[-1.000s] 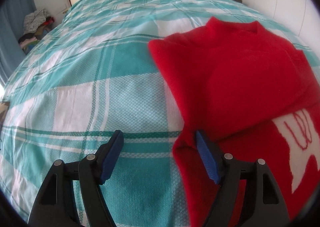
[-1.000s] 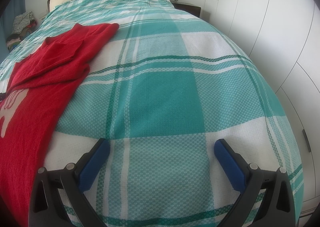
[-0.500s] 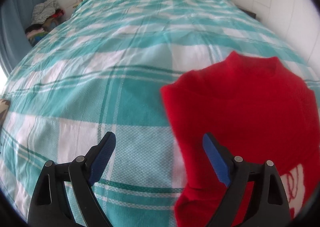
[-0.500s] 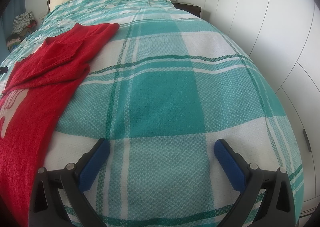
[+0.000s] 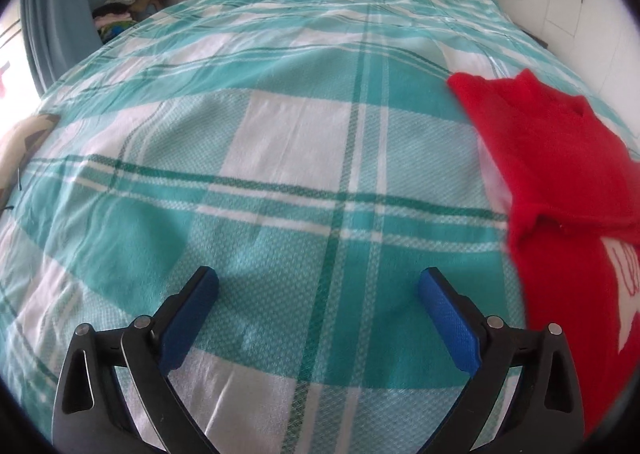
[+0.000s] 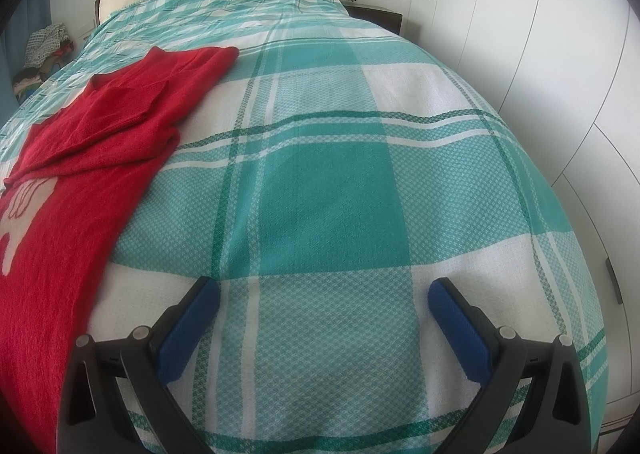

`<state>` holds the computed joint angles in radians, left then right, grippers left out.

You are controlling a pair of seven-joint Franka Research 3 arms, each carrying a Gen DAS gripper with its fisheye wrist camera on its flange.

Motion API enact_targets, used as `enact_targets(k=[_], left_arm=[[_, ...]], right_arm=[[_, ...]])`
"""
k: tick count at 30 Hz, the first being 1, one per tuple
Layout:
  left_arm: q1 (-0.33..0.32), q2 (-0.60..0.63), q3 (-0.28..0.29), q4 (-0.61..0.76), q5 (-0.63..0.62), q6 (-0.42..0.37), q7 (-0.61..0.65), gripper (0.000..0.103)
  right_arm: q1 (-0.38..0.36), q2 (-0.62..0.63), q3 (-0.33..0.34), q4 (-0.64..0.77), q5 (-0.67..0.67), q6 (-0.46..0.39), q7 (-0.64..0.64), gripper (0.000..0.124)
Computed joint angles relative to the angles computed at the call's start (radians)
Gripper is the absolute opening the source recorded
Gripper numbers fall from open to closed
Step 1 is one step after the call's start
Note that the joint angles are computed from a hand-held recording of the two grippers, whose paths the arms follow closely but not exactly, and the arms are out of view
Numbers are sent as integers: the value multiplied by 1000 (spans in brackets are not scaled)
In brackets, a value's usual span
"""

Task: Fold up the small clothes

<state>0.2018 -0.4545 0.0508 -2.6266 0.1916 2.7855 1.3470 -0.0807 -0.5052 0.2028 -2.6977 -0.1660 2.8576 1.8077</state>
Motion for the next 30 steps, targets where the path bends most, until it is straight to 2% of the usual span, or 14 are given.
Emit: enact_targets(k=[2,4,9,30], left_arm=[[-42,3,50,-8,-61,6,41,103],[-57,20,65,2,-99,9,64,103],[-6,16,4,-17,-55,46,26,103],[-11,25,13,-14,-49,44,26,103]], right_arm=[[1,1,-1,1,0,0,0,103],[1,2,-2,1,0,0,0,103],[2,0,-2,0,-1,0,0,103],[0,-2,-1,0,-4,-2,3,103]])
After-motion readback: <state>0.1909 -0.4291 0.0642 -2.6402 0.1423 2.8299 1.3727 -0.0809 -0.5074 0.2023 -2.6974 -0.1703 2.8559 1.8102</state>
